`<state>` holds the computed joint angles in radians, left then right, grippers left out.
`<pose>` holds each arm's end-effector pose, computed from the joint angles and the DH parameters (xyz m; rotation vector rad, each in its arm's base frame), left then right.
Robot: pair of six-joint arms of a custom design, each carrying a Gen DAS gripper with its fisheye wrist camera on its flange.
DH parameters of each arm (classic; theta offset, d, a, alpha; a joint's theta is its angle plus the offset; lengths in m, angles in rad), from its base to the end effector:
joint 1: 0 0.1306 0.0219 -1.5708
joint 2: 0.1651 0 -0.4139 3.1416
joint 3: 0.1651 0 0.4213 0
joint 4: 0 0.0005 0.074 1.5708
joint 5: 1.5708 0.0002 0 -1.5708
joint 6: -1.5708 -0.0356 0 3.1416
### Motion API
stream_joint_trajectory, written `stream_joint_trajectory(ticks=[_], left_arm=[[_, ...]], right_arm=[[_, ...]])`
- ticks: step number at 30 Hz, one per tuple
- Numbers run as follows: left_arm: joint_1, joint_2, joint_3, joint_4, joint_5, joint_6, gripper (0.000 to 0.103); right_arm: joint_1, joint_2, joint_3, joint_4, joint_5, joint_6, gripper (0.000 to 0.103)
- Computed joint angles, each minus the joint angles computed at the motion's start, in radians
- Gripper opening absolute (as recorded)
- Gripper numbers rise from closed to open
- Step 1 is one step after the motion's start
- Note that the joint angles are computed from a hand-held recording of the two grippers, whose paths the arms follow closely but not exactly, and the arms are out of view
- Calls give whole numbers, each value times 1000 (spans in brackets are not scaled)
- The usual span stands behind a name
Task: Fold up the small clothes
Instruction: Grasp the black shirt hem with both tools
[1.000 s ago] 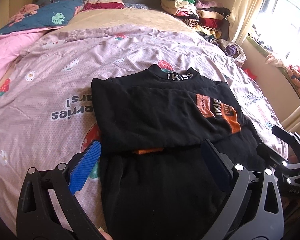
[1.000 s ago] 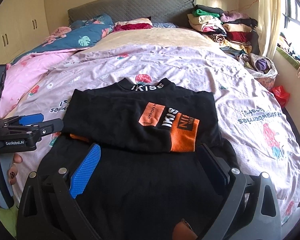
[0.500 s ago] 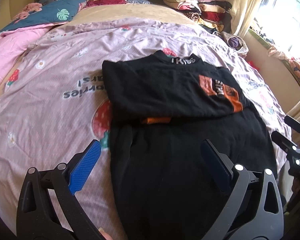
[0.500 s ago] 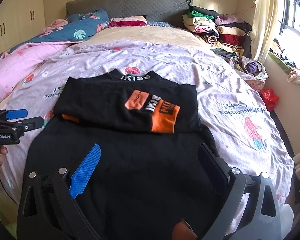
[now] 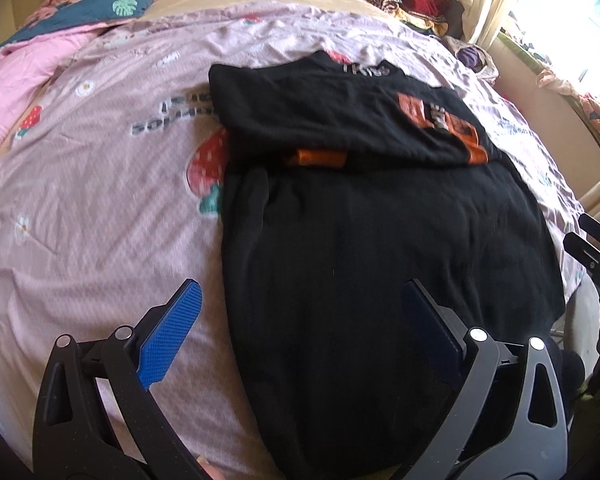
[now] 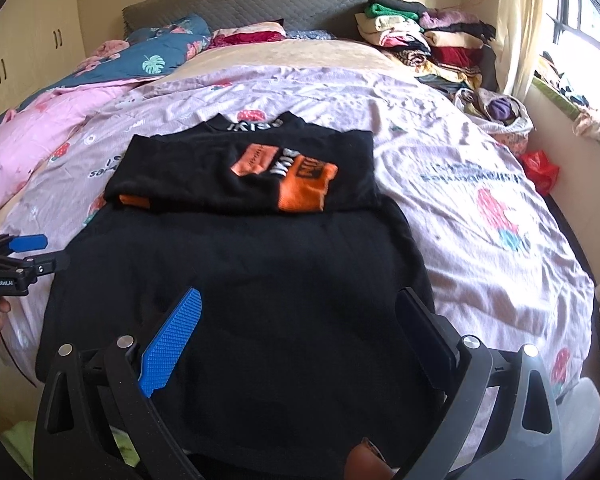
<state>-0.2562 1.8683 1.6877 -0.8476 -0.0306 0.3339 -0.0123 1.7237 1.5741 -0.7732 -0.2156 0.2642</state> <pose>0.6555 -0.1711 0.3314 -0.1124 2.6061 -0.1728 0.6334 -0.0007 0.3741 -0.3990 2.4372 0.1503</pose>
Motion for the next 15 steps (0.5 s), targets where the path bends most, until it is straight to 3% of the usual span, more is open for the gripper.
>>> stream_joint_trajectory(ticks=[15], left_arm=[[-22,-29,-71,-14,23,9,93]], right_arm=[[-73,1,-49,-43,-9,18,97]])
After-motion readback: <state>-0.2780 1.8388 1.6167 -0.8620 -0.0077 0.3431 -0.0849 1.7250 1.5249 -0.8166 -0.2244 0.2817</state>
